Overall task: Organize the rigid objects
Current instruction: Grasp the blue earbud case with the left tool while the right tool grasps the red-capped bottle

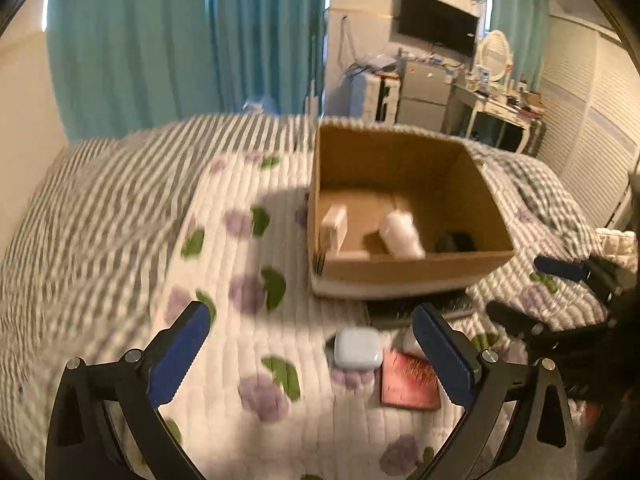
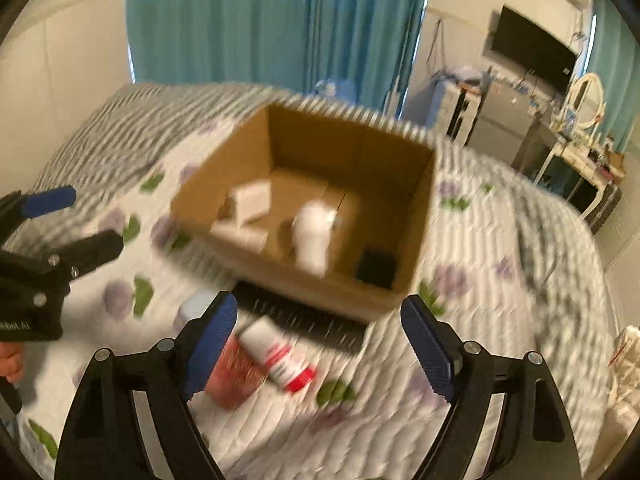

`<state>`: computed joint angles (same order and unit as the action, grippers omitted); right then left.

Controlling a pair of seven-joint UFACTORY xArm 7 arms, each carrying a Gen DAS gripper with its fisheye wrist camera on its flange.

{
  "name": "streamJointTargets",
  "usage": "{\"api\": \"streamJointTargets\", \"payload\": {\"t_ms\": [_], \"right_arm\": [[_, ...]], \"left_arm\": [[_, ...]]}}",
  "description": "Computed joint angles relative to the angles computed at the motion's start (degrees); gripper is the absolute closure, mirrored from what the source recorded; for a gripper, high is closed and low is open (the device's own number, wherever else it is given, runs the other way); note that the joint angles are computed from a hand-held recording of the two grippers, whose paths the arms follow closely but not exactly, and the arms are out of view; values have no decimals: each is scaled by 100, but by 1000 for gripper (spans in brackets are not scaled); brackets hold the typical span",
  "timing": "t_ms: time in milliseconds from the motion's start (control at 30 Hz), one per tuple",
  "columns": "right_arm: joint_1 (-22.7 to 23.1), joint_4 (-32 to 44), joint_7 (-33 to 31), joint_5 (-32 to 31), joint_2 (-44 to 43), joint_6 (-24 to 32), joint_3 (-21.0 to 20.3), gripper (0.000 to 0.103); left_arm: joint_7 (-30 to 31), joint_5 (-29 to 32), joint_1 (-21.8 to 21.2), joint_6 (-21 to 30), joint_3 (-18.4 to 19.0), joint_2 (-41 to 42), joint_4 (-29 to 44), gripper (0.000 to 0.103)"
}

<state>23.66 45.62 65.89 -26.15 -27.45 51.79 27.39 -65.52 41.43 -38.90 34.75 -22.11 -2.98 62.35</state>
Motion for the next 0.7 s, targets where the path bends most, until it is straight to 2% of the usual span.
{"api": "streamJointTargets", "payload": {"t_ms": [100,200,300,467,533,567,633,700], "right_arm": [[119,-262,37,246,274,-336,-87,19],[218,-372,-78,429,693,-599,-246,19],[263,-286,-19,278,1038,-596,-257,23],[428,-192,-207,422,1543,-866,-556,33],[436,-234,-129,445,1579,-968,-654,33],[439,-288,-119,514,1564,-1068,-718,35],[467,-446,-214,740,1488,-1346,-832,46],[457,-465,-212,709,1425,-1303,-780,53]], "left_arm": [[-262,154,-13,69,-4,175,-88,0],[-246,95,-91,106,61,325,-127,0],[-306,284,-230,367,113,496,-25,0],[-148,78,-270,57,246,491,-161,0],[-108,-5,-266,36,268,524,-157,0],[-73,-69,-265,27,278,542,-155,0],[-11,-186,-268,8,298,580,-163,0],[55,-287,-282,9,307,599,-163,0]]}}
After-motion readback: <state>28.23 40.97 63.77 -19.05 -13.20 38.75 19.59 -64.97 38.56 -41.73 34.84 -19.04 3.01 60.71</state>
